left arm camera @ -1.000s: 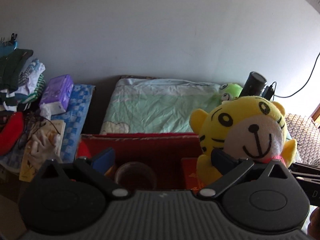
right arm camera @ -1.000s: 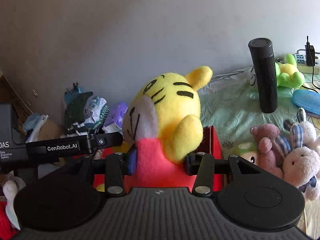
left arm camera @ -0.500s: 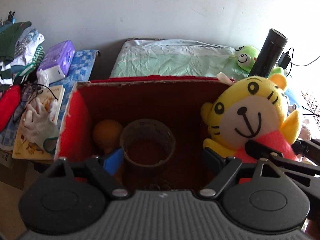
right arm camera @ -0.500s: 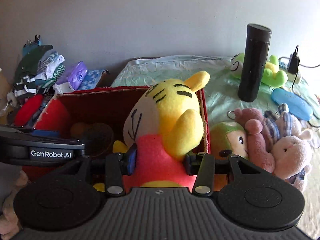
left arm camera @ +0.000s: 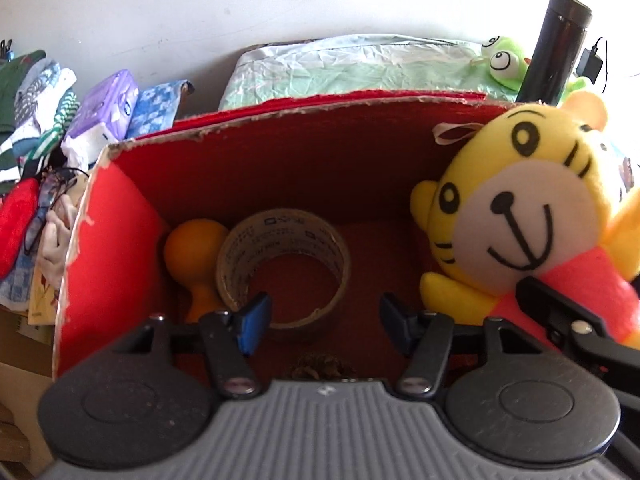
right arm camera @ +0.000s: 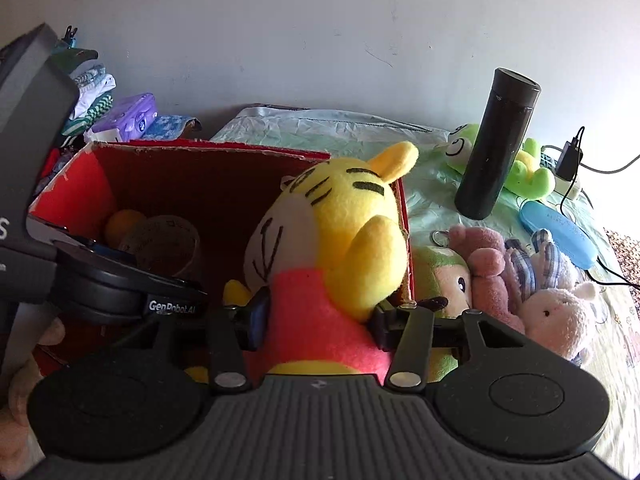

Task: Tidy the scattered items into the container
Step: 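Carry the tiger plush into the red box and release it, then move the right gripper back toward the white bunny plush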

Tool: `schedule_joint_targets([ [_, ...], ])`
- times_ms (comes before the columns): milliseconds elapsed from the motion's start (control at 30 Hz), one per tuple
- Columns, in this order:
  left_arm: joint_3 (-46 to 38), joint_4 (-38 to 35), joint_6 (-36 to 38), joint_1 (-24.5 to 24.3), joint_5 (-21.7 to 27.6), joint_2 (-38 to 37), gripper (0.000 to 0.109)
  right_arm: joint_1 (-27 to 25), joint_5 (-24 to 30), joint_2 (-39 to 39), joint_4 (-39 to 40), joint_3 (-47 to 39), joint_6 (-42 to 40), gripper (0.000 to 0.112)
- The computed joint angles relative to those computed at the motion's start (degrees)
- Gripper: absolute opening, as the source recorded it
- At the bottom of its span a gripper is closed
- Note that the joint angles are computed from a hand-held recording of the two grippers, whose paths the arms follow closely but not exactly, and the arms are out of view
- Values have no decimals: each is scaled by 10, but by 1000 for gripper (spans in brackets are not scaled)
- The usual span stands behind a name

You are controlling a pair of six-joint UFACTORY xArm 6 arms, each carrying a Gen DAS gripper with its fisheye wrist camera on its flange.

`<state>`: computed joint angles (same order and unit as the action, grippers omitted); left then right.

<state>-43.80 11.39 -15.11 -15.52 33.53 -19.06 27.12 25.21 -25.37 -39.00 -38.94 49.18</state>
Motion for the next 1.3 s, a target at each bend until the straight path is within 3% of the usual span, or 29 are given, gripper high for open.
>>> schedule_joint_targets([
  [167, -3, -16, 15, -3, -4, 9, 71, -16, -45, -30, 62, 29, -11, 55],
  [267, -2, 45, -11, -18, -6, 16, 66, -24, -67, -58, 24, 48, 51, 61],
  [333, -4, 32, -1, -18, -6, 18, 66, -26, -75, -64, 26, 56, 51, 59],
  [467, -2, 16, 8, -14, -7, 17, 66, -19, -62, -71, -54, 66, 112, 43],
  [700, 4, 16, 10, -15, -15, 13, 64, -2, -38, -77, -160, 69, 182, 41],
  [933, 6, 20, 6, -15, -20, 11, 63, -6, -46, -84, -155, 76, 183, 42],
  [1167, 7, 28, -1, -15, -25, 13, 63, -17, -73, -115, -90, 102, 152, 41],
  [1300, 10, 39, -14, -16, -28, 11, 64, -11, -66, -118, -121, 104, 173, 41],
])
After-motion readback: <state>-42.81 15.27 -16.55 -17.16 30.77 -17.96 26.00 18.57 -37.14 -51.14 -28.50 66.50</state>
